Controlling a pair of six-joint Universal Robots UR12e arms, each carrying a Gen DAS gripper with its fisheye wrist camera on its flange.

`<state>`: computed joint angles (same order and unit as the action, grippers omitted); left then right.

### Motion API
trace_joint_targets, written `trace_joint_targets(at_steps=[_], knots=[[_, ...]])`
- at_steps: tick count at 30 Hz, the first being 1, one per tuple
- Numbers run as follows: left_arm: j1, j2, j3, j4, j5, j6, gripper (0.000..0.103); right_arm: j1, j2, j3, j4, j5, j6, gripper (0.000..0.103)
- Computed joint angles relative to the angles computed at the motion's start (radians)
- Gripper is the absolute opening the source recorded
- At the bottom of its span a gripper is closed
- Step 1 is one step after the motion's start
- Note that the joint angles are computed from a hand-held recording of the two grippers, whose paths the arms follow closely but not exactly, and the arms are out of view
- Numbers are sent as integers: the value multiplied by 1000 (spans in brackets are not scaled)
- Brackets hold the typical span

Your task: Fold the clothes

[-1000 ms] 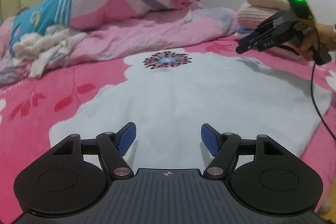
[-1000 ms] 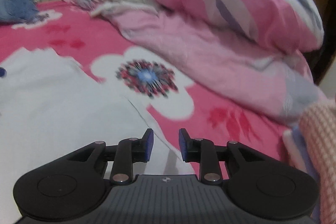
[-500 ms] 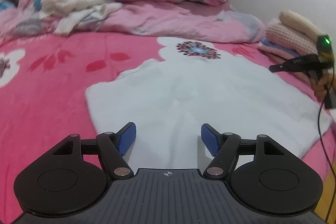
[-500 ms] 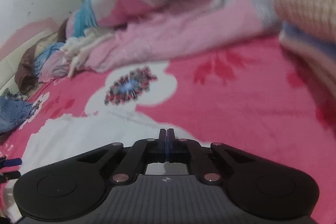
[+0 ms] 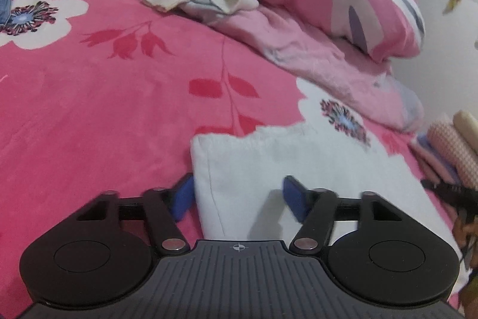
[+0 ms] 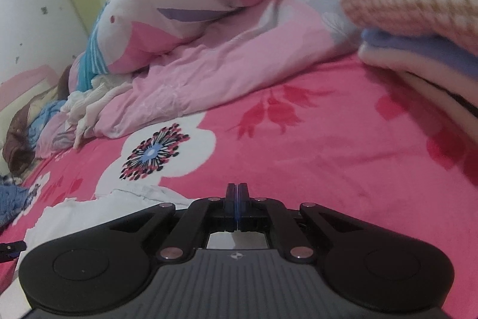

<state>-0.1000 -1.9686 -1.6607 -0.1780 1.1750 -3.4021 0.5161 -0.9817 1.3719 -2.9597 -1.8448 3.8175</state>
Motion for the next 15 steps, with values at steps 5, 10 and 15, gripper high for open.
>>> trace_joint_targets(at_steps=[5, 10, 15], knots=[[10, -14, 9, 10, -37, -42, 35, -14, -35, 52, -24, 80, 108, 21], [14, -26, 23, 26, -52, -73, 6, -26, -41, 78, -65, 201, 158, 44], [13, -30, 27, 119, -25, -68, 3, -9, -22, 44, -67, 165, 25, 0]])
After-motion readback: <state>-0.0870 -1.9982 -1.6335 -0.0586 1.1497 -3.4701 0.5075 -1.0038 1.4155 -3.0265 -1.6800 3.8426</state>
